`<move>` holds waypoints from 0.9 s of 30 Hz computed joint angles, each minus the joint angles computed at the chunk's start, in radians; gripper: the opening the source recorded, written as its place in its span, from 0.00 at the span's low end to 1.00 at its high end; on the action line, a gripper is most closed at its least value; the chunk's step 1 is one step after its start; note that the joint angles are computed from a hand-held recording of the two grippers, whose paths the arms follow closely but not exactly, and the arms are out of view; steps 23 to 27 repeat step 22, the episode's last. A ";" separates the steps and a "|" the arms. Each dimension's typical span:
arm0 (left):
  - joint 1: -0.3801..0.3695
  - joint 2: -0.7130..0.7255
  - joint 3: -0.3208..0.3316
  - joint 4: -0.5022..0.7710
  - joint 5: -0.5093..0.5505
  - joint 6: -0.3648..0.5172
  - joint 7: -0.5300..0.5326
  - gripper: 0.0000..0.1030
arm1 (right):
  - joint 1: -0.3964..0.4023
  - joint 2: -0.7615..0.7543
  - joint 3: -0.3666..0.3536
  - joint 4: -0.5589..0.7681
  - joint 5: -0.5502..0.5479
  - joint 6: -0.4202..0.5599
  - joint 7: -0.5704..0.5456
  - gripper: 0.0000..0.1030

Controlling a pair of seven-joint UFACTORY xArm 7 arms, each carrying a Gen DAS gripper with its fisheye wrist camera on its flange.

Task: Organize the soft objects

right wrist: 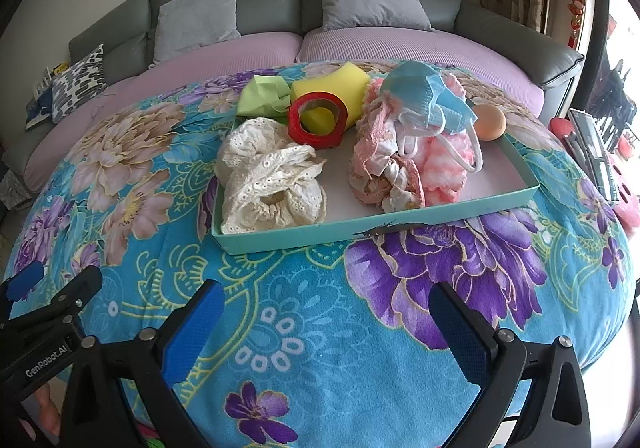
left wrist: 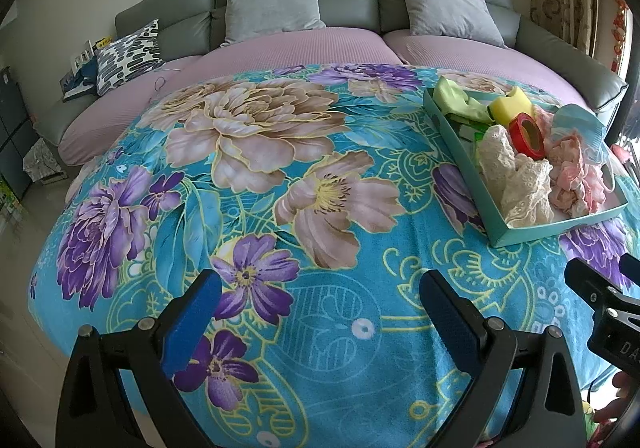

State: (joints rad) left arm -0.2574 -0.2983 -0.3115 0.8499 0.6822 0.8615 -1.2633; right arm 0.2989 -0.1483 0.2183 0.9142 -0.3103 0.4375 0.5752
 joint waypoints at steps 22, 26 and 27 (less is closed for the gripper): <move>-0.003 0.000 -0.002 0.002 0.011 -0.005 0.001 0.96 | 0.001 0.001 -0.001 0.002 0.001 0.000 -0.001 1.00; -0.003 0.000 -0.002 0.002 0.011 -0.005 0.001 0.96 | 0.001 0.001 -0.001 0.002 0.001 0.000 -0.001 1.00; -0.003 0.000 -0.002 0.002 0.011 -0.005 0.001 0.96 | 0.001 0.001 -0.001 0.002 0.001 0.000 -0.001 1.00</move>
